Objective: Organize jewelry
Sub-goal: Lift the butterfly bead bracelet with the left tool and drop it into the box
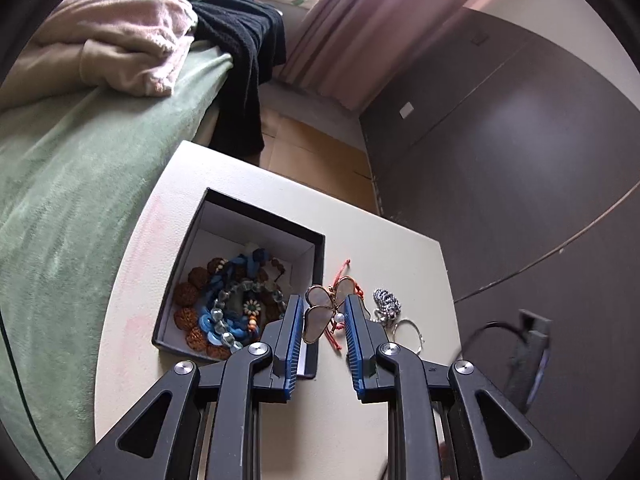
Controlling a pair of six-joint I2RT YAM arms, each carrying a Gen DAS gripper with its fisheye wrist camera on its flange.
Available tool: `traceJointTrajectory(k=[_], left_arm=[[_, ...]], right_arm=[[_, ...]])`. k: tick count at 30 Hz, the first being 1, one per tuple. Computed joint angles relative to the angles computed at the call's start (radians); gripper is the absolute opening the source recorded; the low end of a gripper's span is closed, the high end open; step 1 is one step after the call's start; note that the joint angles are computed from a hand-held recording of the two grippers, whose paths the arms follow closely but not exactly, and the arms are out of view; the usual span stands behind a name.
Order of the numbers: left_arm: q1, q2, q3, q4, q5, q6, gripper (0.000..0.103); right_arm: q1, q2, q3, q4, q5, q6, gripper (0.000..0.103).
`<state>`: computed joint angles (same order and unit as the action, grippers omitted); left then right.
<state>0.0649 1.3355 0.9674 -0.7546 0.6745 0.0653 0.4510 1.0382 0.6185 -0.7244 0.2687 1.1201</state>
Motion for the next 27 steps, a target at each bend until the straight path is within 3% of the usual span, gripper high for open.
traceJointTrajectory(k=[4, 6, 8, 10, 12, 17, 22, 27], left_arm=[[0.028, 0.053, 0.019, 0.004, 0.039, -0.005, 0.022], [0.04, 0.079, 0.035, -0.003, 0.051, -0.01, 0.022], [0.061, 0.097, 0.055, -0.018, 0.077, -0.013, 0.027], [0.091, 0.099, 0.064, -0.02, 0.109, -0.024, 0.058], [0.122, 0.062, 0.042, 0.013, 0.121, -0.056, 0.07], [0.195, 0.067, 0.062, 0.003, 0.16, -0.066, 0.07], [0.262, 0.084, 0.084, -0.012, 0.169, -0.065, 0.07], [0.342, 0.115, 0.117, -0.025, 0.184, -0.048, 0.07]], right_arm=[[0.002, 0.116, 0.033, -0.01, 0.055, -0.036, 0.025], [-0.004, 0.14, 0.044, -0.005, 0.044, -0.063, 0.01], [0.002, 0.151, 0.054, -0.018, 0.053, -0.076, 0.01], [-0.002, 0.099, 0.034, -0.007, 0.031, -0.076, 0.01], [-0.008, 0.035, 0.034, -0.024, 0.026, -0.066, 0.01], [0.099, -0.058, 0.139, -0.107, 0.109, -0.022, 0.01], [0.249, -0.004, 0.315, -0.195, 0.229, -0.024, 0.01], [0.28, 0.084, 0.422, -0.155, 0.221, -0.101, 0.01]])
